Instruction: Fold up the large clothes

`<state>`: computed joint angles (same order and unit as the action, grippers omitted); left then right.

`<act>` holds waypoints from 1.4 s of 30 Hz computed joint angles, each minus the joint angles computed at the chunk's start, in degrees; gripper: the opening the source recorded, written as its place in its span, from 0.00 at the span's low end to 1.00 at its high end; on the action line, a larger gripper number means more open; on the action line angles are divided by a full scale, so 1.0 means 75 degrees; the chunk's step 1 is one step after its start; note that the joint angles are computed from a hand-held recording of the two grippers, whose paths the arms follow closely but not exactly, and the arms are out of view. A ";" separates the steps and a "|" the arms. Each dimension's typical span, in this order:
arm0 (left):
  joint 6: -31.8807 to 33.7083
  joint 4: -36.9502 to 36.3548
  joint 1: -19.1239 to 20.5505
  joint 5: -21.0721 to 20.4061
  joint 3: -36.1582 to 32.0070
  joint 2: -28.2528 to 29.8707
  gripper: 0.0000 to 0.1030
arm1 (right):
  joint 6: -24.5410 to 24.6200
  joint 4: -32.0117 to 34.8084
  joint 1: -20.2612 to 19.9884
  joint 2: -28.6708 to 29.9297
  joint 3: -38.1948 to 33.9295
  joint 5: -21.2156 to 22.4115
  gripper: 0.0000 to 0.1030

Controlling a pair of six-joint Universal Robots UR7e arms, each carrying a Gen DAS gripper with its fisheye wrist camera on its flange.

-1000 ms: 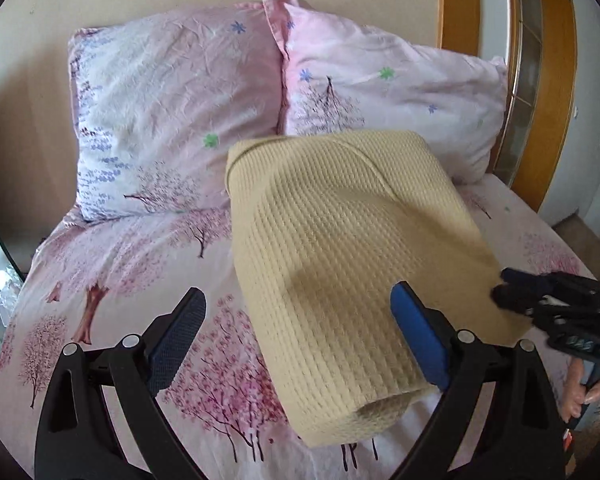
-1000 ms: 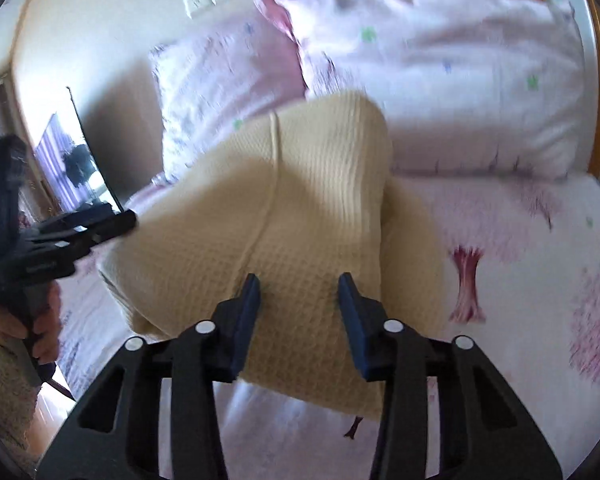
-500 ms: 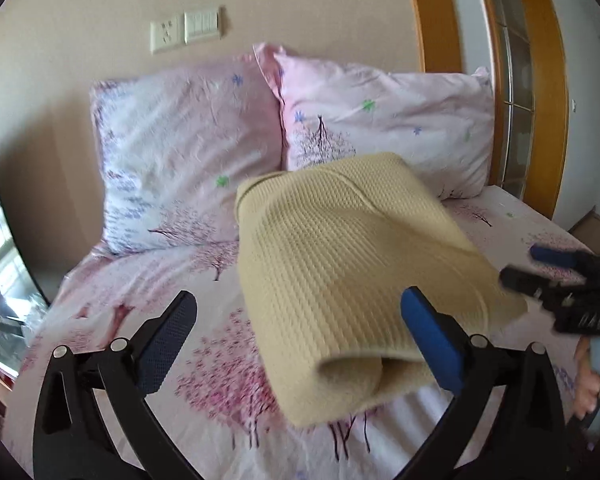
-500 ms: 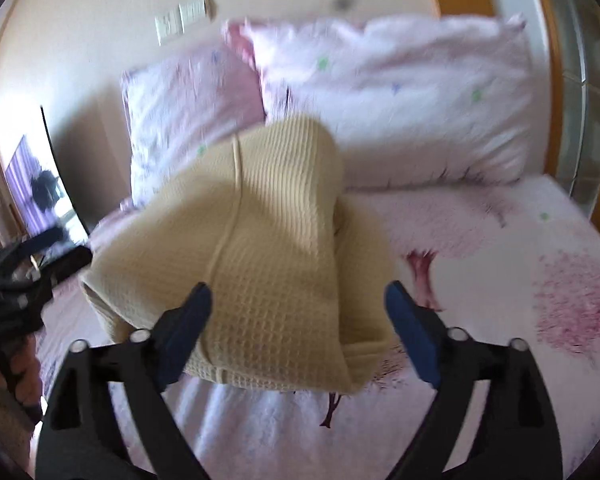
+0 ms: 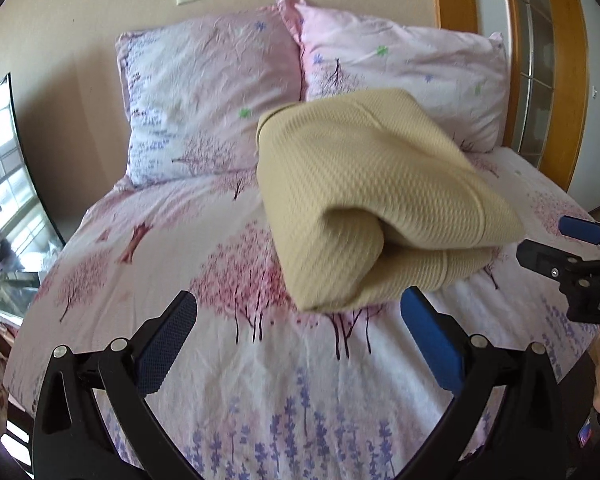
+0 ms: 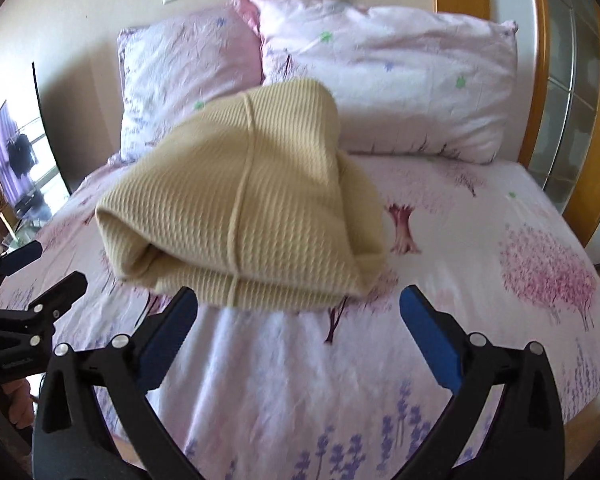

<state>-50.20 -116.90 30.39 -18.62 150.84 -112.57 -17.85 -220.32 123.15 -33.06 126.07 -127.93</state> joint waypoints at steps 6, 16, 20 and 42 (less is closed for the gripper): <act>-0.0513 0.0586 0.0225 -0.0451 -0.0183 0.0145 0.99 | 0.0053 0.0403 0.0145 0.0200 -0.0136 -0.0657 0.98; -0.0663 0.0830 0.0589 -0.0942 -0.0479 0.0567 0.99 | 0.0576 0.1356 0.0142 0.0233 -0.0289 -0.1109 0.98; -0.0545 0.0688 0.0664 -0.1089 -0.0534 0.0655 0.99 | 0.0668 0.1559 0.0121 0.0184 -0.0304 -0.1100 0.98; -0.0110 -0.0118 0.1018 -0.1348 -0.0602 0.0846 0.99 | 0.0692 0.1633 0.0096 0.0142 -0.0338 -0.1088 0.98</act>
